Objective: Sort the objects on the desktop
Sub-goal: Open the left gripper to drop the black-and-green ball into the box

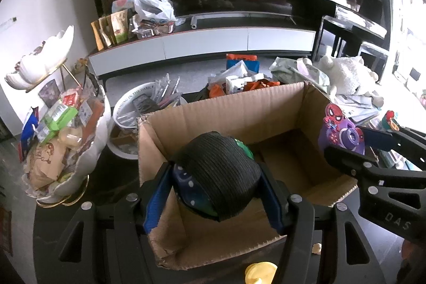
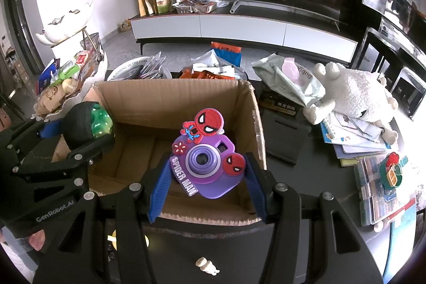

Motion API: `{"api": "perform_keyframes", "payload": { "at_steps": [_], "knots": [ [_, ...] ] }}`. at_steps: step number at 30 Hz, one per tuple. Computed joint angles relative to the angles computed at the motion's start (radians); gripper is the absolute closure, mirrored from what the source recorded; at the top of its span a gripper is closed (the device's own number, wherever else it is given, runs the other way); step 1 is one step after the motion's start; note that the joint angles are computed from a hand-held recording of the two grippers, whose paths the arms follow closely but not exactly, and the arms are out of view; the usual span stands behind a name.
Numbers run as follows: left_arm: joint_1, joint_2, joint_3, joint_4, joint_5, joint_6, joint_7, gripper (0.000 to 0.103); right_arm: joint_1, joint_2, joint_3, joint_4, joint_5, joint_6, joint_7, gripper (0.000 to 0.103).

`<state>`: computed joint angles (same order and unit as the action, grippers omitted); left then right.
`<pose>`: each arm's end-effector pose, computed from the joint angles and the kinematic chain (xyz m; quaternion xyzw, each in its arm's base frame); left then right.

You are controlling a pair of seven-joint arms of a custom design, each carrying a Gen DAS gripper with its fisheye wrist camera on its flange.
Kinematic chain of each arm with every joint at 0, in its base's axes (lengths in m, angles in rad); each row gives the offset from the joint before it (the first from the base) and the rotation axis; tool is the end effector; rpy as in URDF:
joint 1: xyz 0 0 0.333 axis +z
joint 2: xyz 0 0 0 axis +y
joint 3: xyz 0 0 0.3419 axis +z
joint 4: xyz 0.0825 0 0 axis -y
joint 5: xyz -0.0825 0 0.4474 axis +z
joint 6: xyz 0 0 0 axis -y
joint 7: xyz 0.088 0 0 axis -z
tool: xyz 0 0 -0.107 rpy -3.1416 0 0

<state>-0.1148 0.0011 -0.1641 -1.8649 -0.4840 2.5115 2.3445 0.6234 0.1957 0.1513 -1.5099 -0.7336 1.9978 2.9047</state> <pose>0.6445 -0.1806 0.5902 -0.3701 0.8544 -0.3256 0.1643 0.5490 0.4659 0.6126 -0.5336 0.7659 -0.2828 0.2209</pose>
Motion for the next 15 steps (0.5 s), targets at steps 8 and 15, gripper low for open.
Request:
{"api": "perform_keyframes", "payload": {
  "at_steps": [8, 15],
  "knots": [
    [0.001, -0.011, 0.001, -0.005, -0.023, 0.003, 0.027, 0.037, -0.001, -0.006, 0.001, -0.006, -0.002, 0.002, 0.004, 0.053],
    [0.006, -0.038, 0.007, -0.033, -0.041, 0.049, 0.034, 0.025, -0.003, -0.008, 0.001, -0.01, -0.003, 0.008, 0.008, 0.053]
  ]
}}
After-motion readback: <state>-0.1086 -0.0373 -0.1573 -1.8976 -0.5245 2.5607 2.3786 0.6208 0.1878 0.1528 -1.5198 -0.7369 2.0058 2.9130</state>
